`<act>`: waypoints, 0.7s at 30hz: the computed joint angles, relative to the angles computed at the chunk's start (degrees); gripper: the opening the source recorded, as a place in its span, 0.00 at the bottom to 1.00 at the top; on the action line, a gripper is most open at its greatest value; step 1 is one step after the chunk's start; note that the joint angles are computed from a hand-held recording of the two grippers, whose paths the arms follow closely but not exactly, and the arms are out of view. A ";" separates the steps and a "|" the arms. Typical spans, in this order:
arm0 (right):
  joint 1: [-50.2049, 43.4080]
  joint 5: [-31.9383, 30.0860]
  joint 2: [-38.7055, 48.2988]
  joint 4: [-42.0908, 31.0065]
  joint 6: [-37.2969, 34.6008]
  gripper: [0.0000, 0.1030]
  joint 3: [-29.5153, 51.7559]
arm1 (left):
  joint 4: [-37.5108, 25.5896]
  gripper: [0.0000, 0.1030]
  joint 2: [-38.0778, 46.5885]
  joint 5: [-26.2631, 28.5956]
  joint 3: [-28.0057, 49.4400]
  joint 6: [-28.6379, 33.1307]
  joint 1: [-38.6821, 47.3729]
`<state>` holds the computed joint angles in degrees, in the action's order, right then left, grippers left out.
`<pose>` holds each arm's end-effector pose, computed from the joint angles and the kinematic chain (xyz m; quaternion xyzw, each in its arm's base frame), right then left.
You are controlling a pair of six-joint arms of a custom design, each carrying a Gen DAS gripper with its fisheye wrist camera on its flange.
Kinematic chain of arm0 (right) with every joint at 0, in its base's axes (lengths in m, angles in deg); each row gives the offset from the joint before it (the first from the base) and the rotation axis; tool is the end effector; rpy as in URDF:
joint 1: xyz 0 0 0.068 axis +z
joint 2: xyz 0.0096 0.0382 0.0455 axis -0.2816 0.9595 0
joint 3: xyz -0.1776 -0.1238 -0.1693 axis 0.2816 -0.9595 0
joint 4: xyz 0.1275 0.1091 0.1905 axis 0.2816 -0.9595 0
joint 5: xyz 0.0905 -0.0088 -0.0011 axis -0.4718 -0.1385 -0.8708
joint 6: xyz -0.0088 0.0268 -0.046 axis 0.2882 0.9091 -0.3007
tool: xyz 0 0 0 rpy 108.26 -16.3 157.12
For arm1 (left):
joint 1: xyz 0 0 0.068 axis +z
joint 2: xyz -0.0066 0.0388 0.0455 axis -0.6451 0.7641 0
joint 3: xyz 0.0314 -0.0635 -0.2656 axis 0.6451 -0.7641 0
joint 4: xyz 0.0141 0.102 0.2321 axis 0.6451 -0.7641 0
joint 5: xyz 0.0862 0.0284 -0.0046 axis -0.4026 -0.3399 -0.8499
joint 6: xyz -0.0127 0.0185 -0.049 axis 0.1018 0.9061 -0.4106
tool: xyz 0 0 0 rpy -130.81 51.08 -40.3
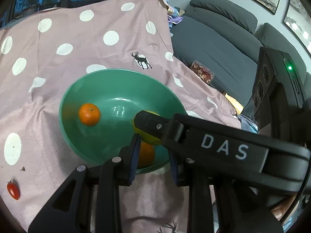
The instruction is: Organize fruits
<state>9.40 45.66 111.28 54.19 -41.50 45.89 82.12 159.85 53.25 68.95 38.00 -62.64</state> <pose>0.2294 0.1152 0.2351 0.1006 0.9019 0.2747 0.3178 0.2347 -0.1066 0.2179 0.1137 0.8955 -0.2403 0.3568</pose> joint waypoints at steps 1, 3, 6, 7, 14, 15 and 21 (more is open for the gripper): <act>-0.13 0.07 0.19 -0.22 0.01 0.37 0.13 | 0.10 0.26 0.15 0.19 0.01 -0.08 -0.03; -0.57 -0.03 0.56 -0.29 0.10 0.36 0.14 | 0.36 0.26 0.73 0.59 0.17 -0.37 -0.06; -1.00 0.08 1.05 -0.64 0.07 0.37 0.34 | 1.00 0.26 1.29 0.97 0.03 -0.62 -0.19; -0.99 0.27 1.13 -0.75 -0.03 0.37 0.37 | 1.36 0.26 1.53 0.94 -0.11 -0.75 -0.37; -1.34 1.27 2.01 -2.09 0.10 0.37 1.00 | 2.62 0.25 2.63 2.46 -0.52 -1.66 -0.23; -1.23 1.49 2.06 -2.15 -0.06 0.37 1.05 | 2.80 0.26 2.68 2.57 -0.66 -1.77 -0.17; -1.28 1.55 2.47 -1.68 0.34 0.37 1.07 | 2.72 0.27 2.36 1.31 -0.73 -2.75 -0.02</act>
